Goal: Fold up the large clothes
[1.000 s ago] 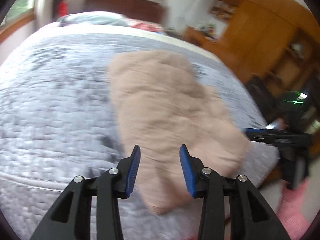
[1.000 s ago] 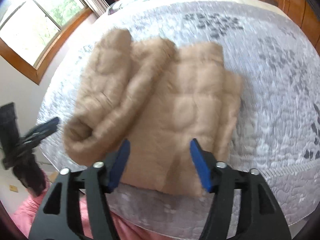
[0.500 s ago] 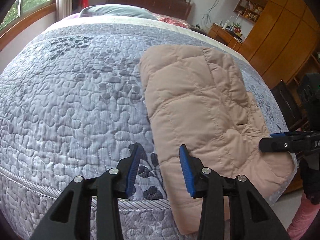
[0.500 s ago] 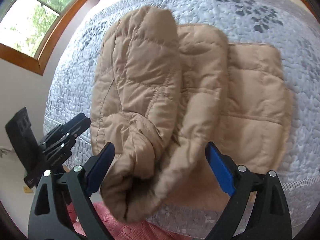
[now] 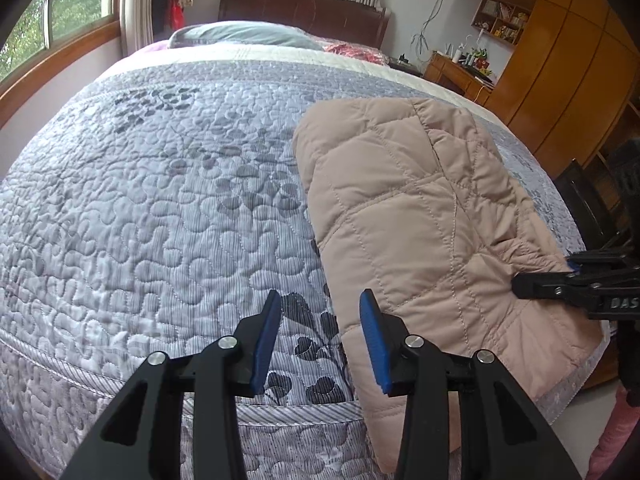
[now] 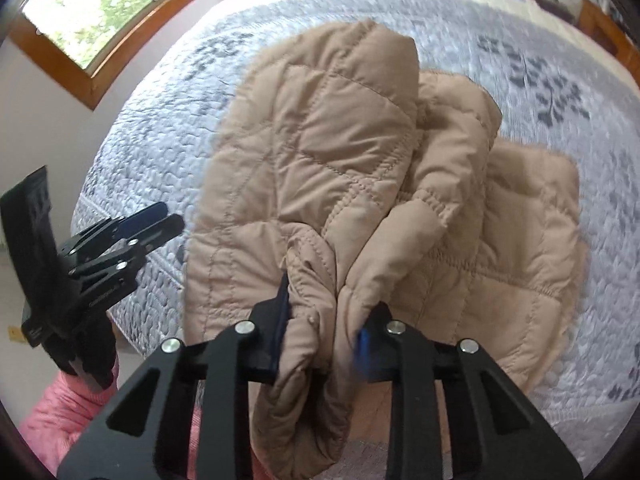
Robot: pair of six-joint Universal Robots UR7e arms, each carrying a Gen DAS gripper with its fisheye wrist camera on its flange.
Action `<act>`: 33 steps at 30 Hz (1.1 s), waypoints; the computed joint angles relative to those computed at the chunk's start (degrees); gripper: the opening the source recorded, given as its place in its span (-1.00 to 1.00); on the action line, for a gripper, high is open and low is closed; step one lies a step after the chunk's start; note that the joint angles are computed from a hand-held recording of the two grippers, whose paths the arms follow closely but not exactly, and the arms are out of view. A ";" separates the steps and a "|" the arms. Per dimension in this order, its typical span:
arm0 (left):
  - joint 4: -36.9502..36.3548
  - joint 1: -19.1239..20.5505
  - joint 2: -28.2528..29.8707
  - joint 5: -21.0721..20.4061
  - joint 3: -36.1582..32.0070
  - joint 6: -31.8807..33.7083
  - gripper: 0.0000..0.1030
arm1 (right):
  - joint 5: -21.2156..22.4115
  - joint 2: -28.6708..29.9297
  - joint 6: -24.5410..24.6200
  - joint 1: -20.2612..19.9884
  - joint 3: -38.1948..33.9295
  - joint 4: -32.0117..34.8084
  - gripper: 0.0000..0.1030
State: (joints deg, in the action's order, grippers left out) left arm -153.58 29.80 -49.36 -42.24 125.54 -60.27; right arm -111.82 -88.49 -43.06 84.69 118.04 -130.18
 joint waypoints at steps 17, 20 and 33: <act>-3.36 -2.19 4.65 -2.06 -4.99 7.88 -0.20 | 11.72 -10.82 -6.86 -6.81 -3.07 5.26 -0.54; -3.72 -2.04 6.41 -2.77 -6.58 9.38 -0.20 | 12.87 -11.01 -7.35 -10.00 -3.33 5.78 -0.54; -6.52 -0.20 13.39 -9.14 -12.02 15.48 -0.23 | 15.79 -7.80 -8.65 -23.22 -3.87 5.55 -0.50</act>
State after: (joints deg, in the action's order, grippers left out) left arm -160.10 29.60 -35.97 -51.38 113.51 -44.80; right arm -96.04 -96.30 -51.71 61.48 114.17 -124.63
